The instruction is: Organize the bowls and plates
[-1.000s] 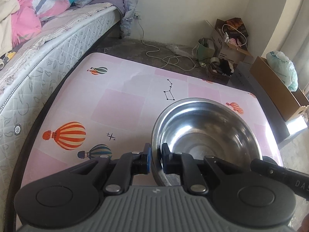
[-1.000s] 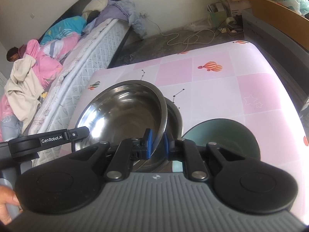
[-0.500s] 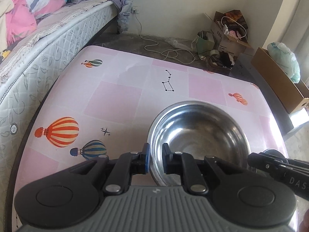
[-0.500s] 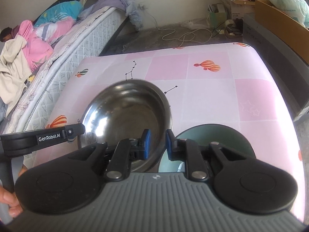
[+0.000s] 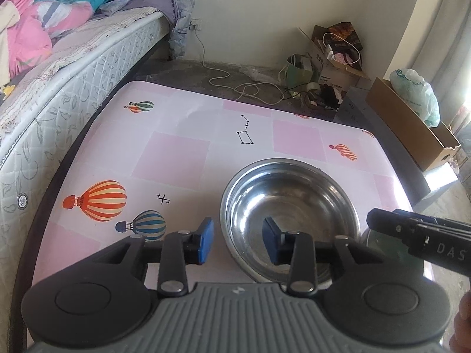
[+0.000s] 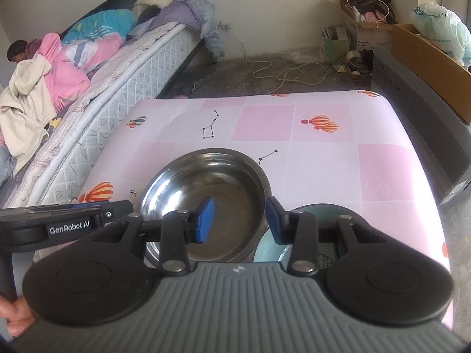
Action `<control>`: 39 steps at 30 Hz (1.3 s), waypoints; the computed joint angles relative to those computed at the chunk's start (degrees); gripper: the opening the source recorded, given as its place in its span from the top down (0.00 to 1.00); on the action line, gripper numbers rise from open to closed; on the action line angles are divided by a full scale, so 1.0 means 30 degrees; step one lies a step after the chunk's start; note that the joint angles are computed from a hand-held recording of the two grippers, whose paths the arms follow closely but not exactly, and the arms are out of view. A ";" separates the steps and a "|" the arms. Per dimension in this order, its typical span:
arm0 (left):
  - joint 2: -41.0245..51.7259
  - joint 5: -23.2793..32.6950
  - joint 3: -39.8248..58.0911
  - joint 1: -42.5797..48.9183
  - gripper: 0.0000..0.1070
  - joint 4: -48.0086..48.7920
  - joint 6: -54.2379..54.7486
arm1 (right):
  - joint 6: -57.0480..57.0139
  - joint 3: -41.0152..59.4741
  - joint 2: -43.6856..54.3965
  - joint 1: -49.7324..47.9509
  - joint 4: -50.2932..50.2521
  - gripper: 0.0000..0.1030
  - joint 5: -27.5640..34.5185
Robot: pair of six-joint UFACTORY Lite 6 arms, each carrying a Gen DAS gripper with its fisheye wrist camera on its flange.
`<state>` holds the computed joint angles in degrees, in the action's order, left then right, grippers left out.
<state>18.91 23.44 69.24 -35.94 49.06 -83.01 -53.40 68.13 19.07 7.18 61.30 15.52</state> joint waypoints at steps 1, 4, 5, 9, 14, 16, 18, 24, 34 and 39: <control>-0.0327 0.0087 -0.0217 -0.0176 0.58 0.0098 -0.0078 | -0.0270 -0.0267 -0.0347 -0.0053 0.0249 0.59 0.0042; -0.1319 0.0393 -0.0853 -0.0814 0.50 0.0405 -0.0346 | -0.1378 -0.1234 -0.1529 -0.0412 0.1177 0.58 0.0418; -0.1563 0.0509 -0.0981 -0.0997 0.47 0.0280 -0.0200 | -0.1530 -0.1648 -0.2010 -0.0502 0.1306 0.57 0.0536; -0.2474 0.0730 -0.1600 -0.1625 0.42 -0.0312 0.0258 | -0.1395 -0.2918 -0.3623 -0.0850 0.1021 0.56 0.1151; -0.3562 0.1018 -0.2449 -0.2431 0.38 -0.0500 0.0246 | -0.0977 -0.4673 -0.6025 -0.1251 0.0481 0.56 0.2054; -0.3959 0.1191 -0.2735 -0.2780 0.35 -0.0539 0.0233 | -0.0798 -0.5251 -0.6962 -0.1406 0.0297 0.55 0.2473; -0.4382 0.1291 -0.3082 -0.3086 0.34 -0.0624 0.0160 | -0.0533 -0.5786 -0.7822 -0.1513 0.0042 0.55 0.2771; -0.5271 0.1689 -0.3816 -0.3974 0.31 -0.1166 0.0249 | 0.0386 -0.7619 -1.0595 -0.2243 -0.0960 0.54 0.3888; -0.5052 0.2098 -0.3462 -0.5582 0.29 -0.1843 0.0516 | 0.0399 -0.9583 -1.3699 -0.5970 -0.2311 0.53 0.6523; -0.2951 0.1712 -0.1524 -0.5992 0.29 -0.2582 0.1469 | -0.1700 -0.9870 -1.3574 -0.9163 -0.1837 0.53 0.7673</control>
<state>10.06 28.57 64.67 -53.92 41.31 -78.60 -58.51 38.52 -21.65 -20.31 55.79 38.54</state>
